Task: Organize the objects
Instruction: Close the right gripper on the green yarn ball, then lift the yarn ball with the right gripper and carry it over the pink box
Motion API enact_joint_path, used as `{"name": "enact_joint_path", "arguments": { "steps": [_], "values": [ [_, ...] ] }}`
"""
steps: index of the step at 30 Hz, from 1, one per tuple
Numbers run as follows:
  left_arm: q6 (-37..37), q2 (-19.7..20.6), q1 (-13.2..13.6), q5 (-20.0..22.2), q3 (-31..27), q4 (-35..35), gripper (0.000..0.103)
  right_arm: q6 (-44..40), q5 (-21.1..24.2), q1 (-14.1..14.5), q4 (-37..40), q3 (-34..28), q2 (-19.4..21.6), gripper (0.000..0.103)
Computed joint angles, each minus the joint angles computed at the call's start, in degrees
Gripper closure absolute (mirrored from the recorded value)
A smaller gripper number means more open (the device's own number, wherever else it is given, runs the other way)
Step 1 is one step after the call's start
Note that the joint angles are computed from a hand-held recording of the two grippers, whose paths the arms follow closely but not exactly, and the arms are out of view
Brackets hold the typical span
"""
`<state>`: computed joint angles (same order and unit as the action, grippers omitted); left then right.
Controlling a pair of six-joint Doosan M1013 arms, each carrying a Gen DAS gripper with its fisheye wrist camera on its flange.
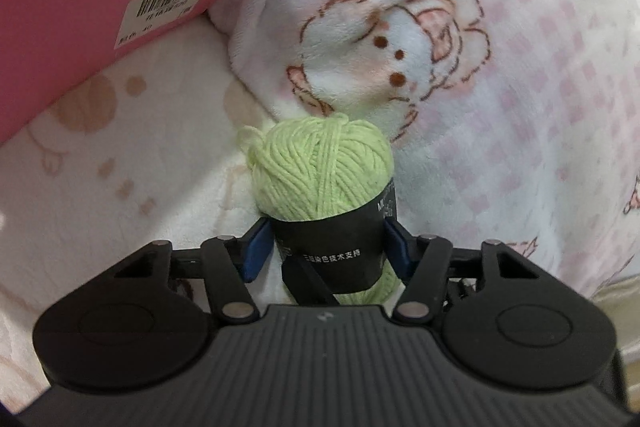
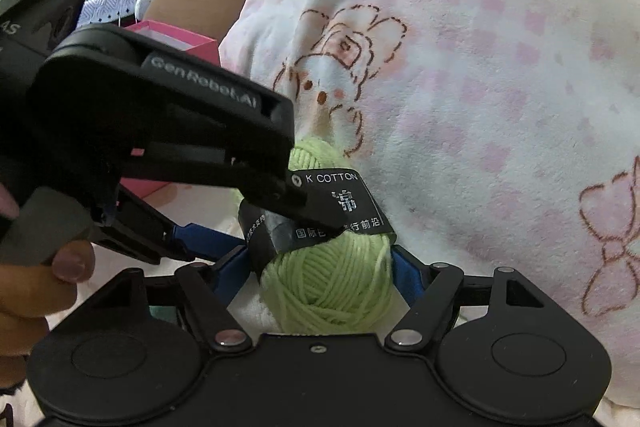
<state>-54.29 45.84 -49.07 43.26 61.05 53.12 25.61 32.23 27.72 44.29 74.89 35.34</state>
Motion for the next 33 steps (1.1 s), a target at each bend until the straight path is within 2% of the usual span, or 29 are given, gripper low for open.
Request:
{"name": "enact_joint_path", "arguments": {
  "steps": [8, 12, 15, 21, 26, 29, 33],
  "values": [
    [10.1, 2.0, -0.2, 5.3, -5.3, -5.1, 0.05, 6.5, 1.5, -0.5, 0.1, 0.1, 0.0, 0.031],
    [13.7, 2.9, -0.1, 7.2, -7.6, -7.0, 0.051, 10.8, 1.9, -0.1, -3.7, -1.1, 0.4, 0.037],
    [16.2, 3.2, 0.2, 7.3, -8.6, -8.3, 0.053, 16.3, 2.7, 0.4, -7.4, -2.5, 0.8, 0.042],
    [22.6, 3.2, 0.8, 7.6, -10.1, -11.2, 0.056, 19.7, 3.1, 0.6, -8.7, -1.7, -0.3, 0.046],
    [26.7, 3.1, 0.5, 7.7, -10.8, -12.7, 0.056, 23.4, 5.5, 0.3, -9.2, -1.5, -1.0, 0.048],
    [28.3, 2.8, 0.3, 7.3, -10.6, -13.6, 0.056, 24.7, 6.6, 0.1, -8.8, -0.7, -1.8, 0.048],
    [29.6, 0.3, 0.1, 6.0, -6.6, -15.0, 0.056, 26.9, 8.2, 0.1, -9.1, 0.8, -3.2, 0.048]
  ]
}}
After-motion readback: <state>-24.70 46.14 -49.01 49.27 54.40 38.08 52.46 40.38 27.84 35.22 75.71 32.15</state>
